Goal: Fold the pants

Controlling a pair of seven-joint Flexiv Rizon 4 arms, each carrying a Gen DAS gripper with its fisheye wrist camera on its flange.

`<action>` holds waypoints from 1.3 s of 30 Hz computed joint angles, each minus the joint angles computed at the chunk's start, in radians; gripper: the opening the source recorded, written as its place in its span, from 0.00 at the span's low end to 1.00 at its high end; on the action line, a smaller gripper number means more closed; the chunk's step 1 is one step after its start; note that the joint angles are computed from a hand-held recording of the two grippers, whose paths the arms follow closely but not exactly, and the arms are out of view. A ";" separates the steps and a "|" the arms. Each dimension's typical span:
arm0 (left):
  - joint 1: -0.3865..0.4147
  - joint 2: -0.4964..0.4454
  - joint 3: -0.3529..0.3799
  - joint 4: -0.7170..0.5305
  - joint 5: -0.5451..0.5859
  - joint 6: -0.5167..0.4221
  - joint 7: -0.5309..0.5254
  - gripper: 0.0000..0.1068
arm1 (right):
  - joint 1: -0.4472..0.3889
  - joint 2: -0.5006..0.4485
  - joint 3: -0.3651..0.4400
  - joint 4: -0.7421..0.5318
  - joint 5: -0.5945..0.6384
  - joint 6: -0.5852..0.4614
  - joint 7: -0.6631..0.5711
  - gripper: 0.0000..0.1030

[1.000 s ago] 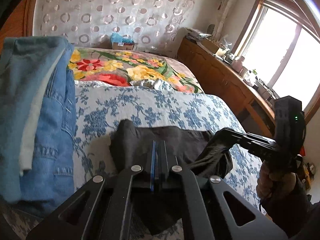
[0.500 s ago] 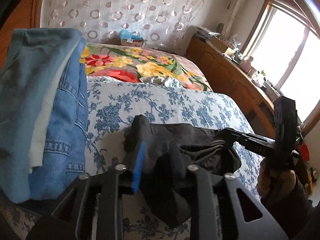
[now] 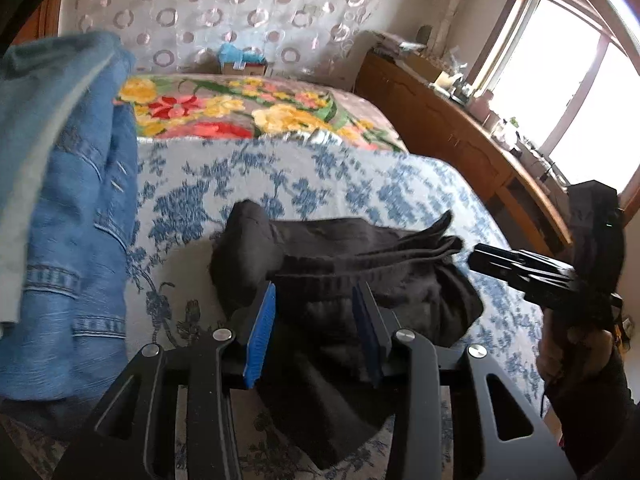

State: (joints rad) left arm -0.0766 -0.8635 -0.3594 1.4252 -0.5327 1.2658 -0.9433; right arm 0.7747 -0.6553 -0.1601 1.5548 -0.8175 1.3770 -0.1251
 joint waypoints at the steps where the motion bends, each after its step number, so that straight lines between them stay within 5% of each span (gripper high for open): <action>1: -0.003 -0.008 0.003 -0.010 0.002 -0.006 -0.002 0.38 | -0.003 0.003 0.008 0.002 0.003 -0.006 -0.010 0.42; 5: -0.015 -0.029 0.013 -0.041 0.019 -0.003 0.003 0.35 | -0.010 0.009 0.020 0.017 0.010 0.003 -0.031 0.42; 10: 0.007 -0.029 -0.032 -0.040 0.016 0.006 0.067 0.06 | -0.013 0.001 0.029 0.016 0.032 0.012 -0.045 0.42; 17: 0.025 -0.018 -0.088 -0.055 -0.012 0.094 0.111 0.05 | -0.002 -0.004 0.026 0.015 0.061 0.021 -0.066 0.42; 21: -0.018 -0.043 -0.015 -0.122 0.010 0.065 0.052 0.06 | 0.008 -0.003 0.014 0.017 0.067 0.025 -0.066 0.42; 27: -0.065 -0.048 0.093 -0.152 0.067 -0.011 -0.055 0.23 | 0.013 0.003 0.019 0.024 0.073 0.002 -0.065 0.42; 33: -0.004 0.005 0.017 -0.038 0.063 0.009 0.003 0.52 | 0.010 0.015 0.032 0.028 0.067 -0.020 -0.065 0.42; 39: 0.010 0.073 0.017 0.106 0.062 0.078 0.004 0.54 | 0.023 0.043 0.027 0.064 0.032 -0.017 -0.030 0.42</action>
